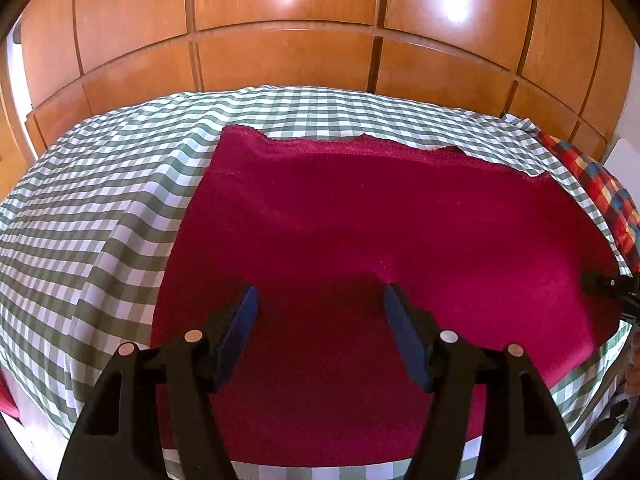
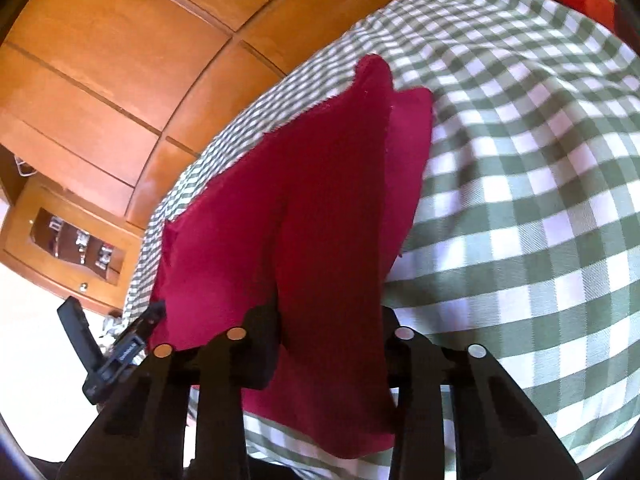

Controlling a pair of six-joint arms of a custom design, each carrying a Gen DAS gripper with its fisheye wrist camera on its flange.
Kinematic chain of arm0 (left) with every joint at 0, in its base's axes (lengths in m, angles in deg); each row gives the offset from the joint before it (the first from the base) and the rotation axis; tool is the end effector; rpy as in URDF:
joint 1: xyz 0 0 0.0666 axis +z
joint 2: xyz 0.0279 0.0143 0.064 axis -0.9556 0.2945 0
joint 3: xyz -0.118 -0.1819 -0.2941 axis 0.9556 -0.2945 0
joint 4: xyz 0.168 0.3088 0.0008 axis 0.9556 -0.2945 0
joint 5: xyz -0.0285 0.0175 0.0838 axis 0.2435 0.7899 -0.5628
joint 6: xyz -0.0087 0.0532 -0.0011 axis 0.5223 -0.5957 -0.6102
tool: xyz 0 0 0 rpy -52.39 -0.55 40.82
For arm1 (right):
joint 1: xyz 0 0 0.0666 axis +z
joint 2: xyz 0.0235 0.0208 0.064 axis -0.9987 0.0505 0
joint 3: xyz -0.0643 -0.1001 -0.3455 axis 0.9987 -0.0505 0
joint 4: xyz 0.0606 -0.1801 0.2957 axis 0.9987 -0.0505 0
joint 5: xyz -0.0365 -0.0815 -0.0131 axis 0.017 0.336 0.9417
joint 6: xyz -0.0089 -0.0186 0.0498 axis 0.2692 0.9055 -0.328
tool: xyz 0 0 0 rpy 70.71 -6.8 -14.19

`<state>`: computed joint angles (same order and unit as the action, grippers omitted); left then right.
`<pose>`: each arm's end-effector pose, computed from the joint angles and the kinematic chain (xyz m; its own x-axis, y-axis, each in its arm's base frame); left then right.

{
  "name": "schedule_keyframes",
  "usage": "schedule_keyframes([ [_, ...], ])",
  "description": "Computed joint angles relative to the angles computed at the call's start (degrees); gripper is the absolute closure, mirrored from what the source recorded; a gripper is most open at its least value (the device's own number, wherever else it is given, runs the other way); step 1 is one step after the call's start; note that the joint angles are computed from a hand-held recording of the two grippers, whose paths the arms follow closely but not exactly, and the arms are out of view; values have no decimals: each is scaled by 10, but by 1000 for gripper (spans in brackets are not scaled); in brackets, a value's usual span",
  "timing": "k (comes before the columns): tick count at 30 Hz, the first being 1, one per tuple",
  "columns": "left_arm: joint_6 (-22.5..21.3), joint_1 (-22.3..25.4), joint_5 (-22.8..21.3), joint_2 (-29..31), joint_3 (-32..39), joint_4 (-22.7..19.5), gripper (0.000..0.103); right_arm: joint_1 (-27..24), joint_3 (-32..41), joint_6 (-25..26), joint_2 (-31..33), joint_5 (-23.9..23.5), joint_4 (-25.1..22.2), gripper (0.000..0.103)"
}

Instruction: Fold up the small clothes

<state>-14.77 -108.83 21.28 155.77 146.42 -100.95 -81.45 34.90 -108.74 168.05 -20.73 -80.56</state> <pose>0.4067 -0.2798 0.3418 -0.7600 -0.0454 -0.6483 -0.0178 0.9986 -0.0491 0.4457 0.0634 0.3335 -0.8934 0.2166 -0.3936 -0.0914 0.7701 0.6313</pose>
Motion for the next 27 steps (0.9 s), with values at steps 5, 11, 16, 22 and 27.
schedule_keyframes([
  [5, -6, 4, 12, -3, -6, 9, 38, 31, 47, 2, -10, -10, -3, 77],
  [11, -13, 13, 36, -11, -21, 27, 38, 109, 163, 13, 37, 10, -45, 78],
  [16, -12, 27, 70, -23, -37, 46, 39, 188, 291, 38, 123, 46, -108, 78],
  [22, 29, 82, 160, -100, -105, 88, 46, 267, 419, 116, 223, 103, -218, 78],
  [27, 68, 146, 218, -164, -164, 109, 46, 284, 410, 155, 230, 77, -227, 60],
])
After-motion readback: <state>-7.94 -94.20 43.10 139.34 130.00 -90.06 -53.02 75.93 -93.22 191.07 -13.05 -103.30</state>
